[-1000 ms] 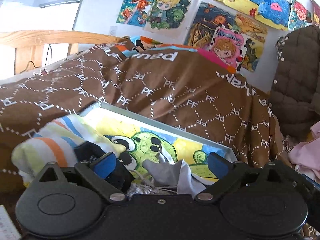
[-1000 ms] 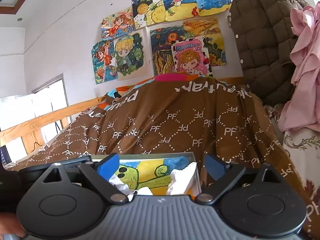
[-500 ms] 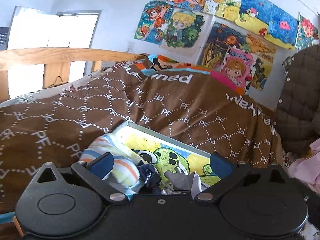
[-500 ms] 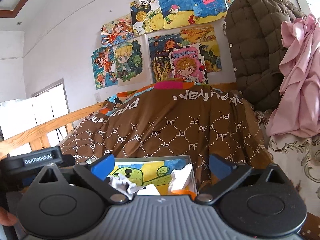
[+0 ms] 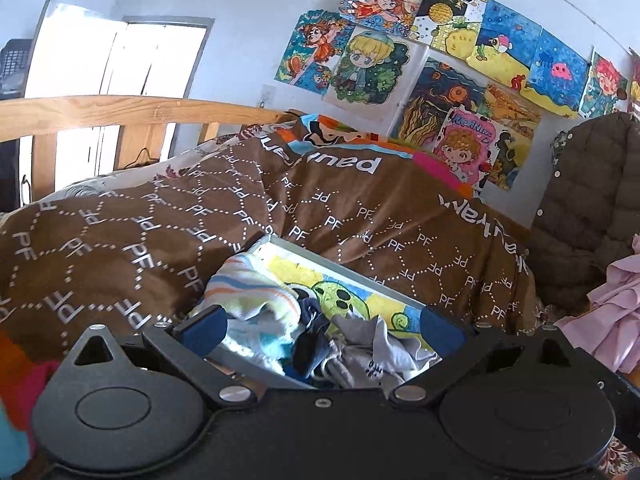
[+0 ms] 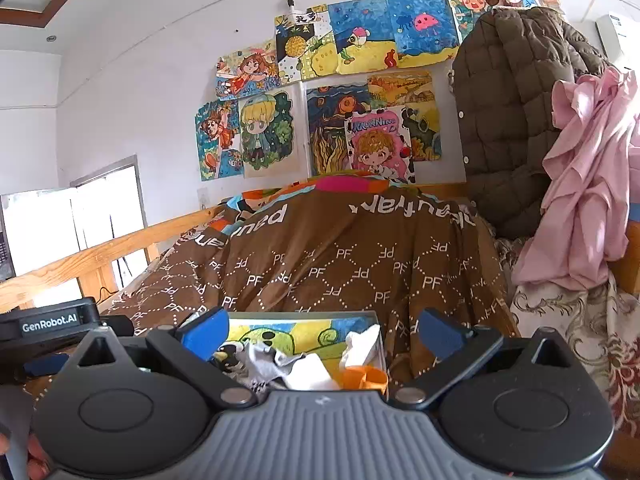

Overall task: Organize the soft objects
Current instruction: 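Withdraw both grippers from the tray back over the bed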

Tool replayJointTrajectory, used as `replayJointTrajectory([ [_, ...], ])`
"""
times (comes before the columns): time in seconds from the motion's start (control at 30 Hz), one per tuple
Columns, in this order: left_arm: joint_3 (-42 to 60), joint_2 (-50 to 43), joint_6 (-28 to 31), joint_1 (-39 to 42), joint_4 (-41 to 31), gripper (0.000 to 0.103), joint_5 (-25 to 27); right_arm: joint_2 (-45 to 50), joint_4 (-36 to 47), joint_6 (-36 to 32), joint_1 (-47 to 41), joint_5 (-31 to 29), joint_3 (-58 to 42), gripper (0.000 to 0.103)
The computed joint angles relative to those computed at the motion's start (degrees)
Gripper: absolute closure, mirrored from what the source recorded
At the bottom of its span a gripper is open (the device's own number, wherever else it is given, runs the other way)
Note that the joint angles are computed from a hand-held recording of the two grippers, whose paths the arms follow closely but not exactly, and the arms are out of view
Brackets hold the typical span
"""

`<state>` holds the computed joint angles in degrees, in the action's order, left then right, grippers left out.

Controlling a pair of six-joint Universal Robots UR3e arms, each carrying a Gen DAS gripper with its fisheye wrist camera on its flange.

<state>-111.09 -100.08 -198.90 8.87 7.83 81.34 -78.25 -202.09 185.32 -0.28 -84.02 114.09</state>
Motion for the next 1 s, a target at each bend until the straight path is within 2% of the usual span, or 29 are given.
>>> replayJointTrajectory([
  [0.43,-14.2,13.7,4.5,8.0,-0.8,0.001,-9.3,-4.6,0.3,-1.0,5.3,-6.8,6.2,0.0],
  [0.57,-18.4,16.3,6.4,10.7,1.0,0.001,-12.8,-4.7,-0.2,-1.1,7.3,-9.8,7.6,0.0],
  [0.7,-22.4,18.5,8.6,13.4,2.8,0.001,-15.1,-4.6,-2.7,-0.3,9.1,-12.3,10.3,0.0],
  [0.8,-24.8,20.1,10.1,14.4,2.2,0.001,-14.3,-4.0,-5.0,0.0,11.1,-14.9,12.1,0.0],
  [1.0,-31.4,23.6,14.8,20.0,4.7,0.001,-18.9,-1.4,-9.6,0.3,15.7,-22.3,13.1,0.0],
])
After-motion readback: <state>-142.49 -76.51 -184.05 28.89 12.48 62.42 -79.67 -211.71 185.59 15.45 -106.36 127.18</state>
